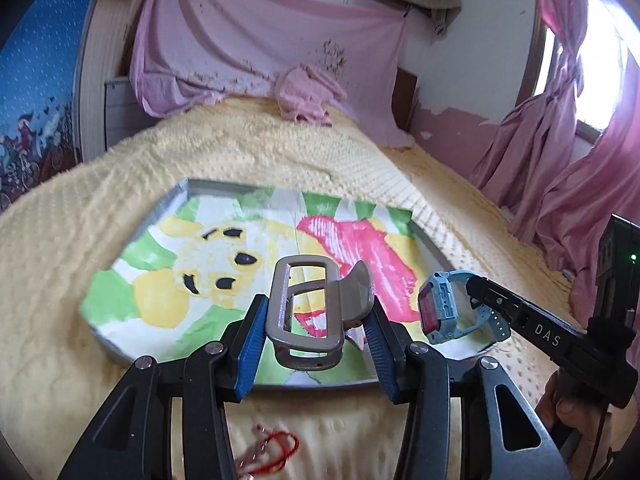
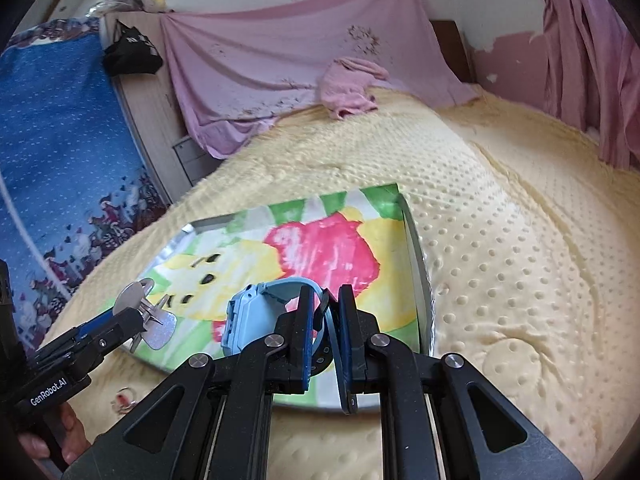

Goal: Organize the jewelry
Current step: 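Carry the grey clip and blue smartwatch into the bear tray, open both tools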

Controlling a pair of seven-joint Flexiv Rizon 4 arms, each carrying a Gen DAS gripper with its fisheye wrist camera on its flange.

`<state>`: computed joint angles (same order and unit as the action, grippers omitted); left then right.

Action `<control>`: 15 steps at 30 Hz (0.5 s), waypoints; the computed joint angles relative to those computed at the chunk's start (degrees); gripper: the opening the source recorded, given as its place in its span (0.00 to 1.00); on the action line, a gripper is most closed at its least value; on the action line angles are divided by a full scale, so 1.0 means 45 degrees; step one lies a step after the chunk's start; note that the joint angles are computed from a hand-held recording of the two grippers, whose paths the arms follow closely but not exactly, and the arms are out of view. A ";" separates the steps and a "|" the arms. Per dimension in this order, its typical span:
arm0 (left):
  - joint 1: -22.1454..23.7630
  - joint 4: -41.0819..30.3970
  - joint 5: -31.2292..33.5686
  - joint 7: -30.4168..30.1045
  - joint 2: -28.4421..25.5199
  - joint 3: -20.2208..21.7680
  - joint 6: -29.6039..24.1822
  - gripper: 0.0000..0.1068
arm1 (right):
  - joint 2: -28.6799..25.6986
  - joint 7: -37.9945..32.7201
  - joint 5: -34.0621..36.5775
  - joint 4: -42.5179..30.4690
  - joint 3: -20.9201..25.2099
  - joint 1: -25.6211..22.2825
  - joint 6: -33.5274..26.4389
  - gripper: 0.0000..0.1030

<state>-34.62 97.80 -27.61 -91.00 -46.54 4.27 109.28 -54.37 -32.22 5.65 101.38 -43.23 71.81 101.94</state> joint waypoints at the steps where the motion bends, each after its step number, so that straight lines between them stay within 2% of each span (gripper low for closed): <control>1: -0.0149 -0.0184 -0.0185 0.0023 -0.0108 0.0182 -0.0290 0.42 | -0.0036 0.0027 -0.0096 -0.0220 0.0209 -0.0222 -0.0194 0.11; 6: -0.0599 -0.0728 -0.0177 -0.0378 -0.0423 0.0926 -0.1812 0.43 | 0.0043 -0.0049 -0.0933 -0.0651 0.1266 -0.1159 -0.0535 0.14; 8: -0.0763 -0.0805 0.0015 -0.0695 -0.0484 0.1221 -0.2175 0.42 | 0.0045 0.0022 -0.1151 -0.0718 0.1434 -0.1281 -0.0692 0.14; 10: -0.0895 -0.0768 0.0339 -0.1005 -0.0551 0.1408 -0.1995 0.44 | 0.0071 0.0091 -0.1293 -0.0668 0.1557 -0.1414 -0.0639 0.14; 12: -0.1124 -0.0754 0.0605 -0.1269 -0.0540 0.1720 -0.2061 0.57 | 0.0117 0.0111 -0.1355 -0.0575 0.1688 -0.1527 -0.0519 0.19; 13: -0.1157 -0.0772 0.0713 -0.1406 -0.0547 0.1810 -0.2058 0.68 | 0.0122 0.0102 -0.1370 -0.0544 0.1684 -0.1517 -0.0503 0.25; 15: -0.1473 -0.0612 0.0790 -0.1794 -0.0573 0.2198 -0.1574 0.70 | 0.0110 0.0008 -0.1267 -0.0299 0.1594 -0.1392 -0.0157 0.34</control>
